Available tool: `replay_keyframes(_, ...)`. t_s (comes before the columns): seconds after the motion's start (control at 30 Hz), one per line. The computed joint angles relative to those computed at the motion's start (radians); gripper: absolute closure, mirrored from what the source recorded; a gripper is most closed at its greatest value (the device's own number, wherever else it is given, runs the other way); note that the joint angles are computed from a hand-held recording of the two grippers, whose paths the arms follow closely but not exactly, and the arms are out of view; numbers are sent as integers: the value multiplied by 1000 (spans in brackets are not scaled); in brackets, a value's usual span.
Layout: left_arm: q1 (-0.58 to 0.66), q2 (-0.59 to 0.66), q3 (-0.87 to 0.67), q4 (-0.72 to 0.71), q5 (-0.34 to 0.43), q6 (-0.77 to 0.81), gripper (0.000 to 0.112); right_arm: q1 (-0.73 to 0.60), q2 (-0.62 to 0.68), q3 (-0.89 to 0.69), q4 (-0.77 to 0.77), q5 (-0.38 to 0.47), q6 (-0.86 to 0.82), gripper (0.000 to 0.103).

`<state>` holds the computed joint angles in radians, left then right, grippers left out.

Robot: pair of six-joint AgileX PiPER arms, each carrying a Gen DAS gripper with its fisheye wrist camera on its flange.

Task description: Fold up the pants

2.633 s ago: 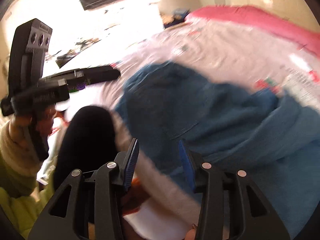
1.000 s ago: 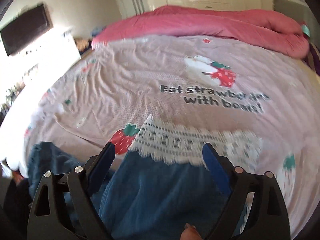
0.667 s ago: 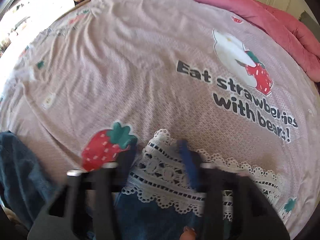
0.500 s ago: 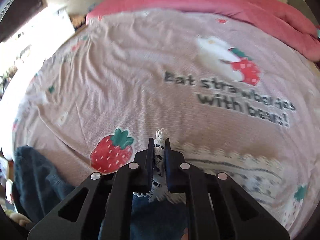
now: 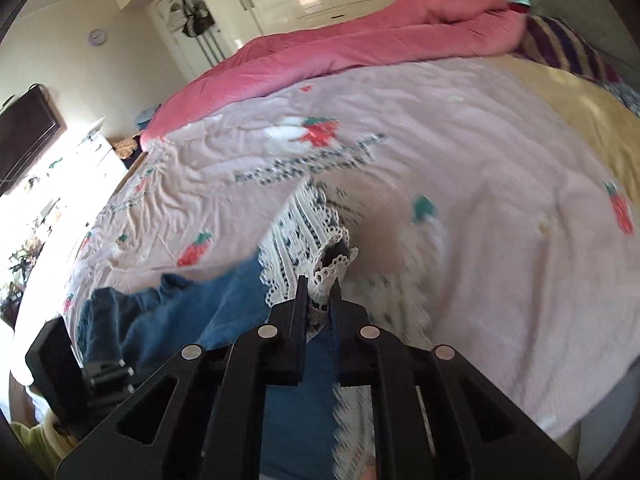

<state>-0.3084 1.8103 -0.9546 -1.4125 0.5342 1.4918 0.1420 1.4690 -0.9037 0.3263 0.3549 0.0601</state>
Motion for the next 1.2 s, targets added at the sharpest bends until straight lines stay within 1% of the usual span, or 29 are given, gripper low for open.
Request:
replay_keyframes(0.03,-2,-4,3,1,1,2,112,-12,-26,45,46,-12,-37,94)
replay_keyframes(0.13,-11,-28,27,-9,6,30,112,-13,-90,160,67,-58,-30,94)
replay_keyframes(0.2,-24,-49,43,-5,-5,39,112,-11,-114,208,108,-80,-52,94)
replay_keyframes(0.33,-28,-84,66,40,18,4,112,-5,-152,257,102,-96,-31,94)
replay_keyframes(0.37,-29,-92,72,44,24,4,112,-1,-165,264,76,-95,-8,94)
replay_keyframes(0.43,-32,-111,91,66,37,4,112,19,-199,282,-26,-87,81,94)
replay_keyframes(0.57,-52,-137,122,92,7,20,112,46,-235,322,-72,-62,118,94)
replay_keyframes(0.63,-60,-142,129,102,-18,20,112,82,-238,338,-182,-56,219,94)
replay_keyframes(0.7,-65,-149,134,98,-30,30,112,134,-230,348,-351,-41,388,94)
replay_keyframes(0.77,-75,-151,133,107,-44,32,112,164,-224,363,-436,-38,476,94)
replay_keyframes(0.8,-79,-151,136,113,-49,32,112,169,-223,370,-452,-40,493,94)
replay_keyframes(0.87,-92,-144,135,138,-65,18,112,160,-220,380,-418,-44,459,94)
replay_keyframes(1.03,-99,-110,119,194,-72,-30,112,125,-206,394,-298,-53,335,93)
replay_keyframes(1.2,-108,-113,123,195,-79,-27,112,130,-188,398,-303,-48,344,92)
